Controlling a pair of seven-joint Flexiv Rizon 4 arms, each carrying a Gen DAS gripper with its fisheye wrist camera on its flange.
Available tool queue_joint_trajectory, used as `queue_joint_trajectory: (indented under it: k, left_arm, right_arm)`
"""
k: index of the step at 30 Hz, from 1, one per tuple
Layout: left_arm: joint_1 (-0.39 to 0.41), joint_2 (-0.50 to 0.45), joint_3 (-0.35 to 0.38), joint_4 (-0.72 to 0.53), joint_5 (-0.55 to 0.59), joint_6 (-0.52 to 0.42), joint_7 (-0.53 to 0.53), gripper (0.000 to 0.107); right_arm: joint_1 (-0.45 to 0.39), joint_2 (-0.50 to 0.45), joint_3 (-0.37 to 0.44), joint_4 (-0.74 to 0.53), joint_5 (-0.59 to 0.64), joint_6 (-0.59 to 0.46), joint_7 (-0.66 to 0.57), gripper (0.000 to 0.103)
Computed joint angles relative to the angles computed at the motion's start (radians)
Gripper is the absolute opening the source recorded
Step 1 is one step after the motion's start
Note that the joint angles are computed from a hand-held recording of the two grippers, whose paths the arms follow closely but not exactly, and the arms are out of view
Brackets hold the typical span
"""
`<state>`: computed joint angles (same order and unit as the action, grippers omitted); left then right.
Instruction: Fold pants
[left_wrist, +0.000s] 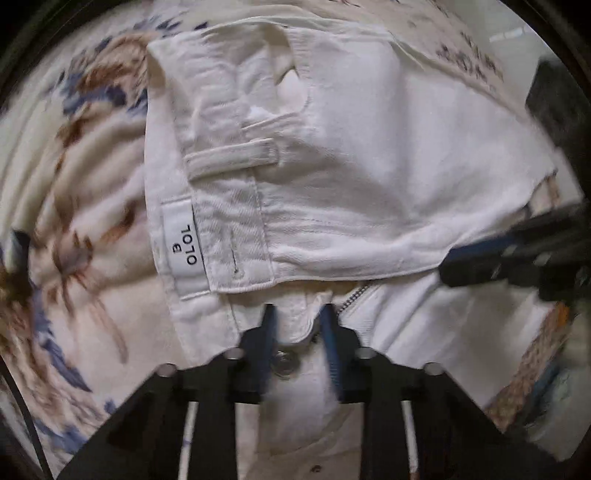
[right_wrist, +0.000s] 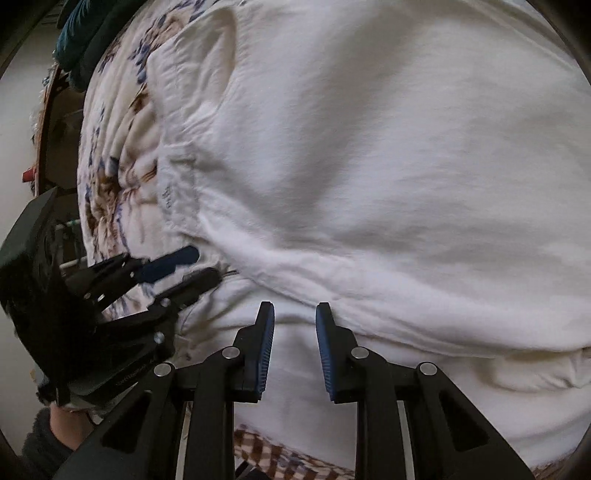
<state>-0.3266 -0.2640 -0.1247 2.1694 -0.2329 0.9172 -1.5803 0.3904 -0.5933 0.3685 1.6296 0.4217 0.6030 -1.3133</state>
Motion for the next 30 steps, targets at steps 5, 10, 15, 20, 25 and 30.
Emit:
queue_joint_trajectory:
  k: [5, 10, 15, 20, 25, 30]
  left_arm:
    - [-0.024, 0.001, 0.061, -0.044, 0.167, -0.040, -0.217, 0.010]
    - [0.042, 0.057, 0.019, -0.017, -0.029, -0.072, -0.164, 0.012]
    - [0.100, 0.126, 0.022, 0.070, -0.361, -0.015, -0.016, 0.034]
    - [0.142, -0.016, 0.003, 0.010, -0.454, 0.028, 0.071, 0.038]
    - [0.154, -0.122, -0.030, -0.094, -0.476, 0.022, 0.119, 0.038]
    - [0.161, -0.155, -0.027, -0.119, -0.422, 0.021, 0.118, 0.032]
  right_arm:
    - [-0.009, 0.016, -0.019, 0.001, -0.018, 0.011, 0.012, 0.026]
    - [-0.037, 0.029, -0.006, -0.012, 0.048, 0.014, 0.048, 0.032]
    - [-0.087, 0.040, 0.036, 0.071, 0.294, 0.133, 0.149, 0.038]
    - [-0.158, -0.025, 0.118, 0.113, 0.652, 0.407, 0.076, 0.038]
    - [-0.196, -0.059, 0.180, 0.091, 0.934, 0.615, -0.118, 0.039]
    - [-0.209, -0.087, 0.195, 0.064, 1.192, 0.634, -0.365, 0.039]
